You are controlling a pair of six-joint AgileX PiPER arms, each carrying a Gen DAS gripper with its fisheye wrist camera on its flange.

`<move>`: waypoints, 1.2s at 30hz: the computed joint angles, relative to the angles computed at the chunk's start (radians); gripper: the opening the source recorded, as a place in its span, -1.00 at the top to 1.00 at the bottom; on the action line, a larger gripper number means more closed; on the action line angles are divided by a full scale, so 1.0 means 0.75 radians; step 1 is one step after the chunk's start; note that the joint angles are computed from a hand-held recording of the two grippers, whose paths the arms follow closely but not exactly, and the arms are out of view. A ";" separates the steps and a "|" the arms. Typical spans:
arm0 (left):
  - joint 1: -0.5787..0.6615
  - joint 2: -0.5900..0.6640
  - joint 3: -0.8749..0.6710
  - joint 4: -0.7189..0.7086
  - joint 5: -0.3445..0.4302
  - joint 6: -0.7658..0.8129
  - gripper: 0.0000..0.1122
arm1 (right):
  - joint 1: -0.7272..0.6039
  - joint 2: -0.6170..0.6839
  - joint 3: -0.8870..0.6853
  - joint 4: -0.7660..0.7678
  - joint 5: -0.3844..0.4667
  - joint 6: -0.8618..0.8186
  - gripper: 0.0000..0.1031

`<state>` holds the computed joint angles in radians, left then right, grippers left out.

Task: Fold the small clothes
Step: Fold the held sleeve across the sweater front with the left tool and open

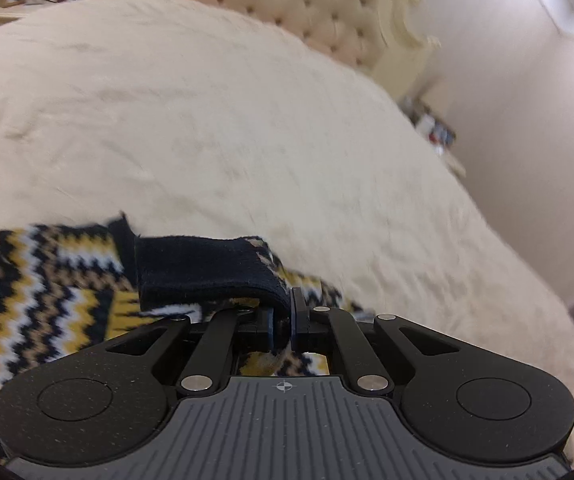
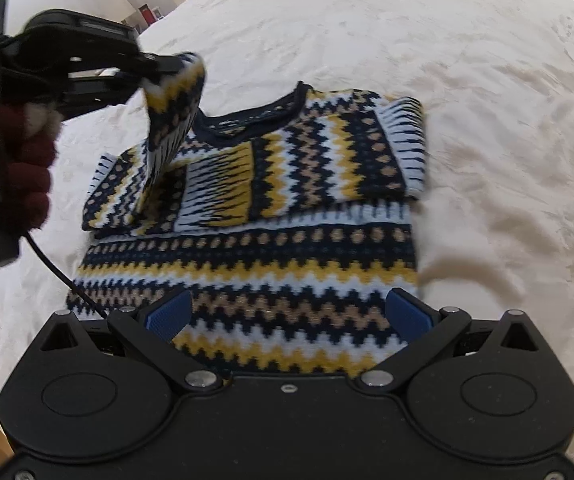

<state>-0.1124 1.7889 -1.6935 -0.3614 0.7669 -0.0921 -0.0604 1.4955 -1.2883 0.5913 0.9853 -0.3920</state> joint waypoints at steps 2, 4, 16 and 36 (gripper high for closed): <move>-0.020 0.030 -0.023 0.000 0.056 0.000 0.61 | -0.016 0.008 -0.002 0.001 0.002 -0.008 -0.99; -0.028 0.036 -0.008 -0.052 0.065 0.046 0.18 | -0.026 0.015 -0.006 0.002 0.001 -0.009 -0.99; 0.002 -0.087 0.118 -0.100 0.129 0.292 -0.36 | 0.073 0.033 0.000 -0.074 -0.101 0.126 -0.99; 0.380 -0.014 0.145 0.221 0.200 0.161 -0.38 | 0.460 0.559 -0.643 -0.421 -0.121 0.254 -0.99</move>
<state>0.1727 1.7786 -1.5851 -0.1958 0.9168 0.0289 0.2846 1.9147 -1.7704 0.2753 0.8948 -0.2012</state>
